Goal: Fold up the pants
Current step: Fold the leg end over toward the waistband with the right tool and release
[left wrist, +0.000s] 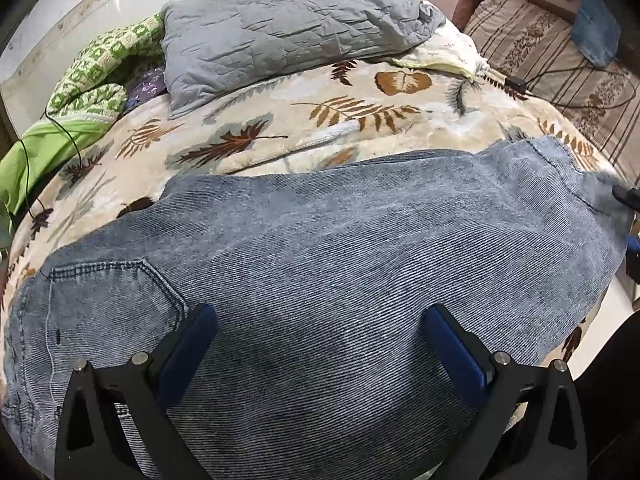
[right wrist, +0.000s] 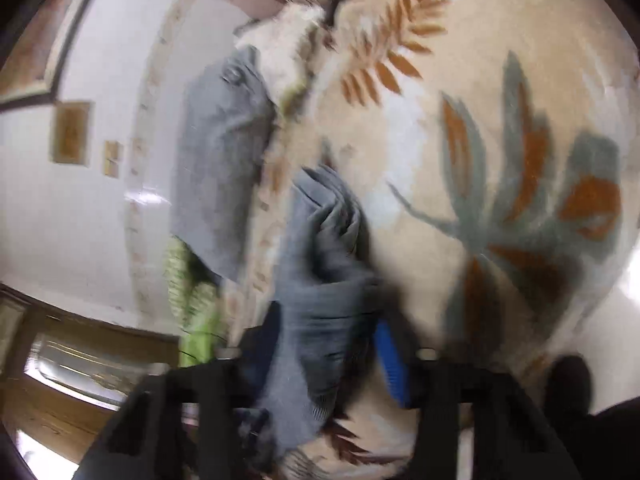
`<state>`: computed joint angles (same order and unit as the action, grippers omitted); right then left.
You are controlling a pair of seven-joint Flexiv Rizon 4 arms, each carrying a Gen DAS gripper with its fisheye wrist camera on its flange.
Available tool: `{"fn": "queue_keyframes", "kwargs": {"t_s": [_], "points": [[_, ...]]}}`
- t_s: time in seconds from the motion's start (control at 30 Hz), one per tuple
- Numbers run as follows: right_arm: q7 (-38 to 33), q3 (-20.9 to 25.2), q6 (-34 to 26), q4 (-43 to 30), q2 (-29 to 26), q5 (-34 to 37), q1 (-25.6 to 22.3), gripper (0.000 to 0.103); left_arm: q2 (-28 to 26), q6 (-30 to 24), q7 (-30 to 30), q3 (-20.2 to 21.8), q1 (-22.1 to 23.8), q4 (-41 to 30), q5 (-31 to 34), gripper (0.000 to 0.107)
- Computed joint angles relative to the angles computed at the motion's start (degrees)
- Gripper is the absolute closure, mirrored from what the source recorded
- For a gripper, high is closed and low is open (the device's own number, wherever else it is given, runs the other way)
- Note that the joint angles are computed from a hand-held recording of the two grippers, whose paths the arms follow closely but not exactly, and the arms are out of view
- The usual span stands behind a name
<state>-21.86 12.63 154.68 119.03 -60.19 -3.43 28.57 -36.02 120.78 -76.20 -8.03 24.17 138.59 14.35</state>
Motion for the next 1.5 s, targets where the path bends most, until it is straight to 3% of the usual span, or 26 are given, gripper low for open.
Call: {"fn": "queue_keyframes", "kwargs": {"t_s": [0.13, 0.2, 0.3, 0.53, 0.57, 0.6, 0.63, 0.7, 0.87, 1.07, 1.23, 1.37, 1.5], "points": [[0.89, -0.23, -6.84, 0.03, 1.5, -0.26, -0.11, 0.061, -0.36, 1.92, -0.12, 0.56, -0.06, -0.28, 0.37, 0.004], [2.47, 0.75, -7.19, -0.17, 0.9, -1.38, -1.3, 0.061, -0.38, 2.3, -0.33, 0.55, 0.19, -0.37, 0.71, 0.004], [0.92, -1.21, -8.97, 0.65, 2.99, 4.65, 1.69, 0.041, -0.46, 1.91, -0.83, -0.02, 1.03, -0.51, 1.29, 0.004], [-3.12, -3.48, -12.09, -1.46, 3.71, 8.1, 4.93, 0.038, -0.56, 3.3, -1.75, -0.52, 1.59, -0.5, 2.66, 0.004], [-4.3, -4.01, -13.0, -1.82, 3.93, 8.08, 5.38, 0.044, -0.56, 3.29, -1.82, -0.56, 1.66, -0.5, 2.88, 0.004], [-5.56, -4.37, -14.05, -2.3, 4.24, 7.96, 5.61, 0.068, -0.53, 3.06, -1.91, -0.69, 1.83, -0.53, 3.07, 0.004], [-5.68, -3.7, -13.96, -2.54, 3.91, 5.71, 4.25, 0.079, -0.48, 2.88, -2.06, -0.75, 1.94, -0.52, 3.1, 0.004], [-5.67, -2.77, -14.38, -3.06, 3.78, 4.14, 3.04, 0.079, -0.25, 2.03, -2.71, -1.46, 2.92, -0.52, 3.32, 0.004], [-10.91, -5.83, -19.16, -4.22, 8.23, 8.11, 7.59, 0.079, 0.72, -0.21, -5.48, -4.71, 8.0, -0.39, 4.27, 0.004], [-22.35, -11.62, -29.75, -7.27, 15.3, 11.98, 17.04, 0.079, 2.48, -2.05, -9.24, -8.32, 15.19, 0.11, 5.46, 0.004], [-28.12, -15.4, -39.17, -12.93, 16.14, 12.09, 24.82, 0.079, 3.45, -1.21, -11.21, -8.16, 19.09, 0.5, 6.45, 0.004], [-28.04, -13.72, -44.07, -17.16, 13.84, 8.55, 25.85, 0.079, 3.78, -1.26, -12.44, -8.15, 22.17, 0.45, 7.69, 0.004], [-24.27, -5.38, -50.46, -22.42, 8.9, 1.27, 20.4, 0.076, 3.79, -1.04, -13.08, -7.79, 24.24, 0.18, 8.38, 0.004]]}}
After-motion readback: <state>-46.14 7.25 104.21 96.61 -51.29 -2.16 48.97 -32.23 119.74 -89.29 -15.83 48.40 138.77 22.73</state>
